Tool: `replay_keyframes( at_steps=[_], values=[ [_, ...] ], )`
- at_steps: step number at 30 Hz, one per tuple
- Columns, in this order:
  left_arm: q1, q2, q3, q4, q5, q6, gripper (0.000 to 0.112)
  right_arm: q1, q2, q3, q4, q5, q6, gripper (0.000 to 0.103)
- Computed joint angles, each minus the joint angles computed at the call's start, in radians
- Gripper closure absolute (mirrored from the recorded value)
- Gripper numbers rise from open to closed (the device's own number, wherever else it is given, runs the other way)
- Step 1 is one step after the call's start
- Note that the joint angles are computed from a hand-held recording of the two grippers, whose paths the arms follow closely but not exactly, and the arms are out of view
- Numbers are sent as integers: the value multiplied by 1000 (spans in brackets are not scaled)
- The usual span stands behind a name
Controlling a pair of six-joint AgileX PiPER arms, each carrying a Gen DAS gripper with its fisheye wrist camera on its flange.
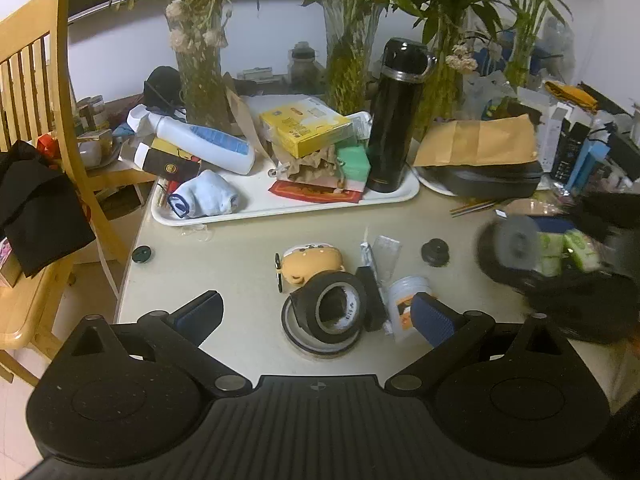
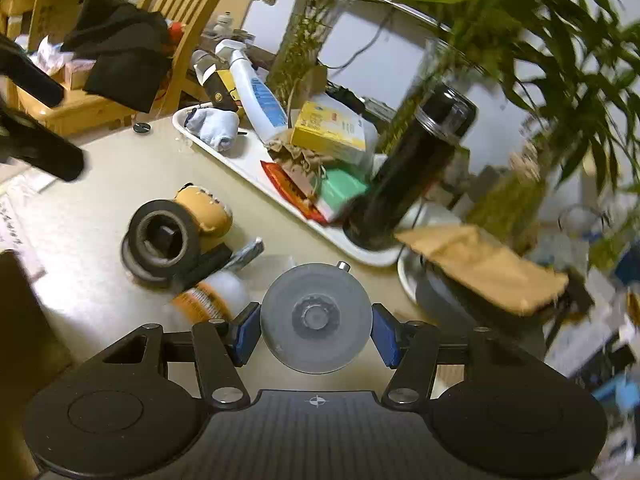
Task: Organize rigid objects
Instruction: 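Lift the grey roll with the right tool while the left tool grasps the black tape roll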
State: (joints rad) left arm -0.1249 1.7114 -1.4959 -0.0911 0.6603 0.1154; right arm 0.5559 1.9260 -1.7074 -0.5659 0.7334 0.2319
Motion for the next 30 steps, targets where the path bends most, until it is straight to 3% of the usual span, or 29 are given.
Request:
replay_keyframes(
  at_steps=[4,5,6,7,10,14,18,23,25,28,30],
  values=[
    [-18,57,-27,55,-19,-15,11,18,-75,94,-29,28,108,42],
    [-26,77,-39,83,-17,-25,16,21,-88,110,-41,38,143,42],
    [-33,100,-57,115,-5,-45,32,22,-98,123,-50,44,172,42],
    [-34,120,-73,122,8,-49,38,21,-110,137,-54,45,197,42],
    [-35,155,-80,129,-7,-52,40,8,-134,160,-41,39,236,42],
    [-52,178,-66,193,-60,-87,45,-12,-162,185,7,10,226,42],
    [-68,231,-99,256,-55,-128,55,-34,-178,197,108,4,176,42],
    [-91,271,-108,310,-58,-148,75,-40,-202,226,123,-4,183,42],
    [-97,278,-108,336,-54,-177,93,-44,-205,229,126,-5,192,42],
    [-113,279,-109,418,-38,-277,96,-52,-208,231,135,-8,202,42],
    [-107,273,-112,388,-33,-271,97,-58,-212,233,147,-15,201,42]
  ],
)
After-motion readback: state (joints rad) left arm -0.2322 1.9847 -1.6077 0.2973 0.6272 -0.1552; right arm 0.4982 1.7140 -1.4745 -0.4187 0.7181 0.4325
